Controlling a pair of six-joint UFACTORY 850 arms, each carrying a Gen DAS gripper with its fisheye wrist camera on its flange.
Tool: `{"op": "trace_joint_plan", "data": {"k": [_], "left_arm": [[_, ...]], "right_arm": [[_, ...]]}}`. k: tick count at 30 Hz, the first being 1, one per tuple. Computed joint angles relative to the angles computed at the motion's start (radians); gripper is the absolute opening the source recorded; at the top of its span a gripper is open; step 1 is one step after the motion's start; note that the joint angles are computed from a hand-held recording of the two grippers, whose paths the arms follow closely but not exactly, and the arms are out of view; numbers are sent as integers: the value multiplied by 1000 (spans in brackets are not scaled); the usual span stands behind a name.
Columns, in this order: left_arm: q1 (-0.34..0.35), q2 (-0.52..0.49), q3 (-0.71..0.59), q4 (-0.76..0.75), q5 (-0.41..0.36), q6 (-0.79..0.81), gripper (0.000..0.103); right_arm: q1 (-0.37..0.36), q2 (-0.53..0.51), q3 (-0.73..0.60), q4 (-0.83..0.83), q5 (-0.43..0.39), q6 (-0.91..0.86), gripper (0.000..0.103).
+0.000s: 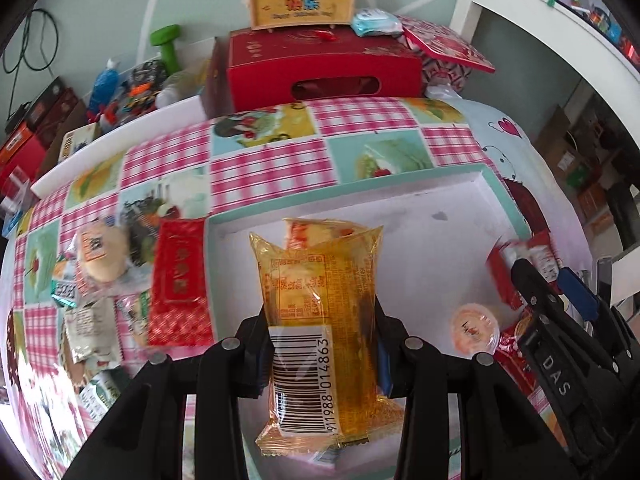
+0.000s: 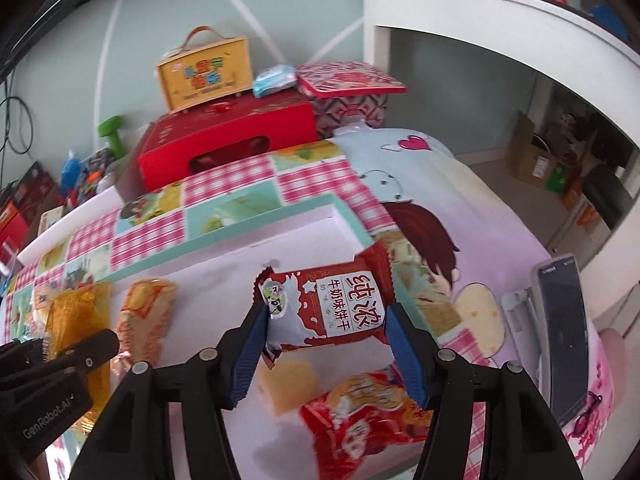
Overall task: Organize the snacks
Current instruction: 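Carry both packs into the white tray and open both tools, then grasp the green-white biscuit pack with the left tool while the right tool moves toward the white biscuit pack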
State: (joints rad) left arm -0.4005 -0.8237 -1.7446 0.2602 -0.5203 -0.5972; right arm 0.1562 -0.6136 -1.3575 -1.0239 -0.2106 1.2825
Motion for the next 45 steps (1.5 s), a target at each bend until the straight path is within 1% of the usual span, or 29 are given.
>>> {"op": "trace_joint_plan", "data": {"k": [4,6,8,9,10,11,15,18,19,20,22,26,28,29,30,32,37,40,45], "left_arm": [[-13,-60,-90,3,-33,13,41],[-17,-83,-126,-9,-47,30,42],[-15,-96,-144,-61,-44,66,43],[-14,-100,-150,-82,-46,80,45],[-14,-107,-159,-91,-54,84,54],[-15,-112,-166,-86,-61,75,61],[-12,-104,-150,-87,-59,58,63],[-11,-83,-125,-53,-64,20,68],[-10,-75,-114,-43,-61,7,72],[-7,-59,-92,-30,-47,-7,78],[-3,-32,-55,20,-31,-69,85],[12,3,5,107,-31,-184,86],[21,16,31,145,-34,-237,89],[27,21,46,169,-38,-271,94],[31,26,58,179,-33,-286,96],[41,33,81,189,-35,-313,96],[60,40,109,155,-35,-298,96],[65,55,133,160,-47,-311,96],[76,82,179,174,-55,-327,96]], "right_arm": [[-13,-1,2,-31,15,44,62],[-14,-7,-4,13,18,-1,62],[-13,-11,-8,28,12,-19,62],[-13,-13,-10,39,12,-31,62],[-14,-14,-12,66,12,-61,62],[-14,-15,-14,93,11,-89,62],[-10,-20,-22,153,-15,-159,63],[-10,-20,-26,206,-21,-213,63],[-10,-20,-27,219,-26,-226,64],[-9,-19,-27,229,-30,-236,65],[-9,-19,-29,275,-30,-286,73],[-6,-26,-36,375,-24,-403,83],[-6,-32,-43,441,-25,-470,101],[-3,-34,-45,451,-28,-483,103],[-1,-33,-45,449,-30,-487,103],[3,-33,-47,454,-33,-502,103],[12,-40,-59,517,-47,-574,103],[21,-42,-65,523,-68,-574,103],[40,-35,-63,590,-84,-640,103]]}}
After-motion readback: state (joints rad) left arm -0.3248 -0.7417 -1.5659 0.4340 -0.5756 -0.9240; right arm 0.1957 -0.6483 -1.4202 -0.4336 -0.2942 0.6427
